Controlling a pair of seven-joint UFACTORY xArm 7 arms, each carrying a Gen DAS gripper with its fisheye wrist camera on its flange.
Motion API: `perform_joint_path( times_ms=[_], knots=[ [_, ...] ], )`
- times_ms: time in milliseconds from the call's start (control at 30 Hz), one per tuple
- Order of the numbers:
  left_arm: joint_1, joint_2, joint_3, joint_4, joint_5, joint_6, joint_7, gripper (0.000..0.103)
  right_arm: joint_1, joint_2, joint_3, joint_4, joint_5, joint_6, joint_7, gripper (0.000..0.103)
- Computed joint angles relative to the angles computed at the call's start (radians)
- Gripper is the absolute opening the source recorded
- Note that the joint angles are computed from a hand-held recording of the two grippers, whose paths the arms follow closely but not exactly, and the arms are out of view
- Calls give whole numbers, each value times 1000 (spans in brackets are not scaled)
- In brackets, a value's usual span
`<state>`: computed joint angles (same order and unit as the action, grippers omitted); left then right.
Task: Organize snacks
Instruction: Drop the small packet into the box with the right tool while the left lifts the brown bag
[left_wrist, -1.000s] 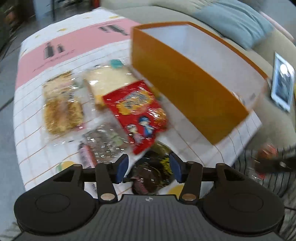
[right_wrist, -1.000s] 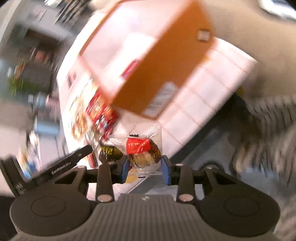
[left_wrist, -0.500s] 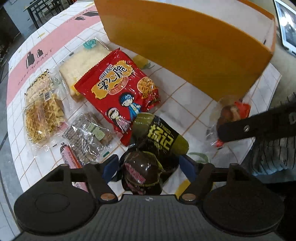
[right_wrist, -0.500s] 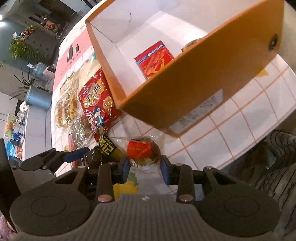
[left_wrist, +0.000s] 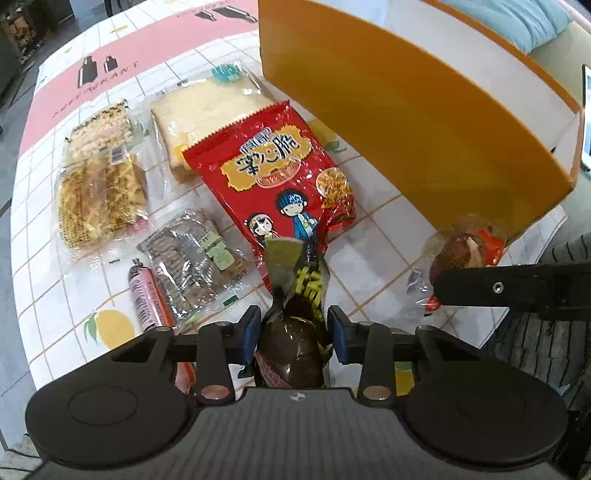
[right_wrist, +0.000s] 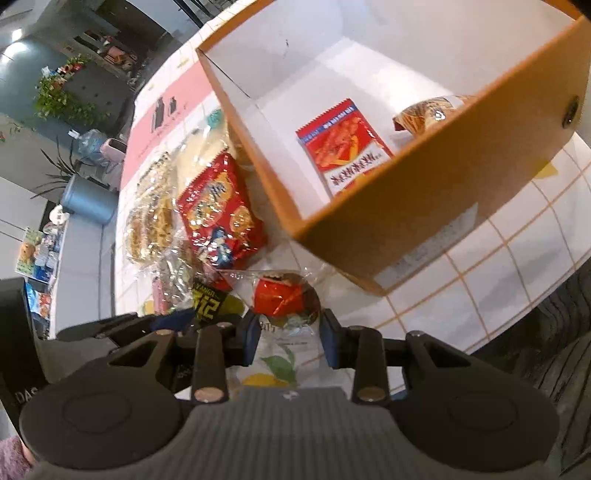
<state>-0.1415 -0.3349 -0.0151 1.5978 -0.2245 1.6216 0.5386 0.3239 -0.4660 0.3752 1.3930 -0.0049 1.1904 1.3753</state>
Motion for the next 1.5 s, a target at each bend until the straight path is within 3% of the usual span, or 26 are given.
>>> perform_joint_path(
  times_ms=[367,500,800,967,1133,1233,1367,1500],
  knots=[
    [34,14,68,94,-109,62,-47,32,6,22,33,41,-46,-59,3,33],
    [42,24,45,104,-79,44,-81,29,5,28,45,66,-66,-34,4,33],
    [48,30,91,136,-175,59,-100,28,-4,19,53,97,-79,-10,33,33],
    [67,68,141,190,-295,96,-148,28,-11,2,34,99,-62,-70,38,33],
    [75,88,127,267,-321,75,-163,26,-50,-55,4,97,-58,-106,41,33],
    [70,136,127,358,-365,97,-206,21,-95,-103,-23,112,-71,-47,13,33],
    [65,205,91,476,-395,89,-253,8,-179,-93,-38,210,-138,156,-107,33],
    [46,281,19,547,-313,78,-301,0,-228,-1,-40,317,-183,363,-249,33]
  ],
)
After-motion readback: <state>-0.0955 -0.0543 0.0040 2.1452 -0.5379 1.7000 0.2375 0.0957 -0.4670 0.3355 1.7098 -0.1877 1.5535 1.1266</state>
